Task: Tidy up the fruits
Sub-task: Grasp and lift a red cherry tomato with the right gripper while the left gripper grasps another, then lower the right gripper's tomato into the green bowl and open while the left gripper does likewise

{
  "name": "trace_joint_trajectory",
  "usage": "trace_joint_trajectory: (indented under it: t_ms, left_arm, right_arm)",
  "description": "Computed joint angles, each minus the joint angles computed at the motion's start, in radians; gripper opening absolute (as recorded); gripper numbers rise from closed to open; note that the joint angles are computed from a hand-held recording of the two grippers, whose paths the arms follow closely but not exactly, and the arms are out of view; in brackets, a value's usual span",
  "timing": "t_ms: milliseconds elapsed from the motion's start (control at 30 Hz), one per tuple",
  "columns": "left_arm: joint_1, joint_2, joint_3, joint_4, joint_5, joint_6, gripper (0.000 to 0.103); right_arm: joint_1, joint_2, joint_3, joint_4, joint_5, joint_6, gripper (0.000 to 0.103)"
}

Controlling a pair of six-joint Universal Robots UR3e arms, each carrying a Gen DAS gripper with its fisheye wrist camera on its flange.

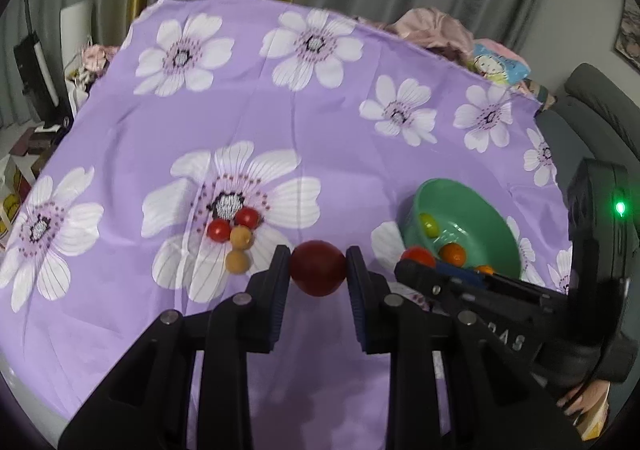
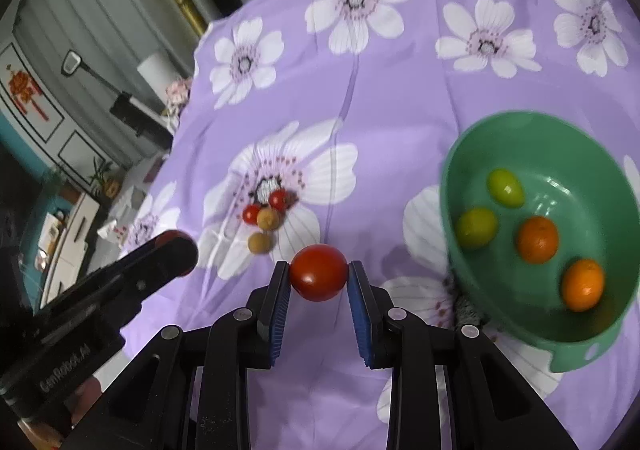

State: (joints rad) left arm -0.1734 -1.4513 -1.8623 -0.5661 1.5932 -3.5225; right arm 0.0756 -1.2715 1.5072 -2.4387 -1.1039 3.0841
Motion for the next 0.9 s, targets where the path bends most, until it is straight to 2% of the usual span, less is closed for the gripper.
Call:
trace_joint_trajectory:
  t_ms: [233,533,700,900]
  left_arm:
    - [-0.032,0.012,0.017,0.025,0.028,0.001,0.028]
    - [-0.089,-0.062,0.095,0.053,0.041,0.007,0.028]
    - [-0.124,-0.173,0.194,0.048,0.05,0.024,0.028]
    - [-0.157,-0.335,0.359,0.012,0.03,0.037,0.028]
  right_arm:
    - [-0.063,-0.065,0.011,-0.016,0.07,0.022,0.031]
    - [-0.16,-0.148,0.05,-0.102,0.098,0.093,0.031]
    - [-0.22,-0.188,0.145,-0.216,0.016,0.152,0.031]
    - [-0.301,-0.157,0.134,-0.166,0.0,0.194,0.031]
